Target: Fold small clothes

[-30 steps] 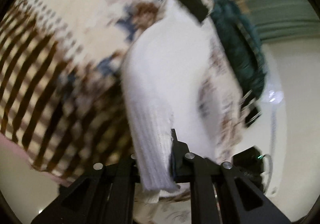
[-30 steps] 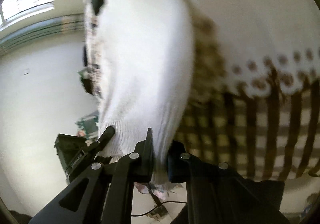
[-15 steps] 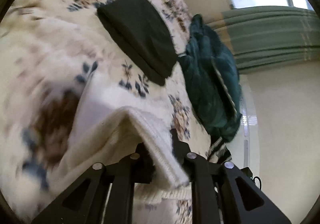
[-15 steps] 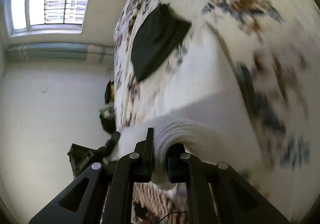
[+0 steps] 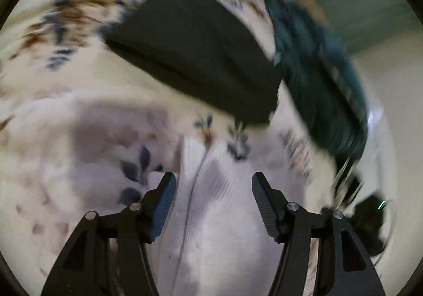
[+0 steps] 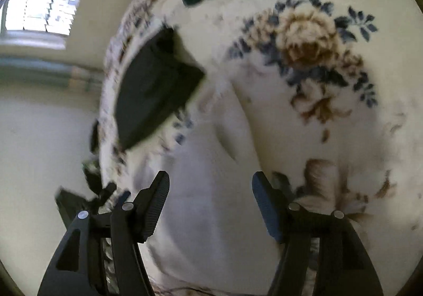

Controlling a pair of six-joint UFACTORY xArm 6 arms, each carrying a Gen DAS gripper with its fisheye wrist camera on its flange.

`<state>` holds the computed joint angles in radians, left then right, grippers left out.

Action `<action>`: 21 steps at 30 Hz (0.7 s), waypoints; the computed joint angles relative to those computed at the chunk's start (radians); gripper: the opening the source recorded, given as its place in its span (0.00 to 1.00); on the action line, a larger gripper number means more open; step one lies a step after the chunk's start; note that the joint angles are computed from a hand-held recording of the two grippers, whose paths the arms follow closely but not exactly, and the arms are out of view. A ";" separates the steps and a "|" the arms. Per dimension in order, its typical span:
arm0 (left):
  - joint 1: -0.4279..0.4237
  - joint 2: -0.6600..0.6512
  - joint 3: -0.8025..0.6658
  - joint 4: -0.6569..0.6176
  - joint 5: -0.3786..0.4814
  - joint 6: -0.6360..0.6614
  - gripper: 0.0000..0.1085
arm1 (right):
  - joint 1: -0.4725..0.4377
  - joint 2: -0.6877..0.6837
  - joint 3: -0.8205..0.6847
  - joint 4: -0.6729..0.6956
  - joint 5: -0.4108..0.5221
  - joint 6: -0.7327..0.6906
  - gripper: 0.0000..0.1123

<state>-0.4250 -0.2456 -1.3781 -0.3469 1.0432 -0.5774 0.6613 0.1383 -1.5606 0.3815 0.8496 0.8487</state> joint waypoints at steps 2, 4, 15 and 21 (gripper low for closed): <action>-0.022 0.072 -0.057 0.056 0.037 0.049 0.48 | 0.003 0.057 -0.058 -0.025 0.042 -0.026 0.58; -0.049 0.103 -0.086 0.133 0.055 0.076 0.05 | 0.015 0.104 -0.116 -0.082 0.091 -0.032 0.19; 0.036 0.069 -0.042 0.148 0.032 0.017 0.05 | 0.017 0.273 -0.424 -0.247 0.248 0.009 0.06; 0.086 0.135 -0.052 0.012 0.111 0.105 0.09 | -0.029 0.410 -0.565 -0.175 0.383 -0.045 0.04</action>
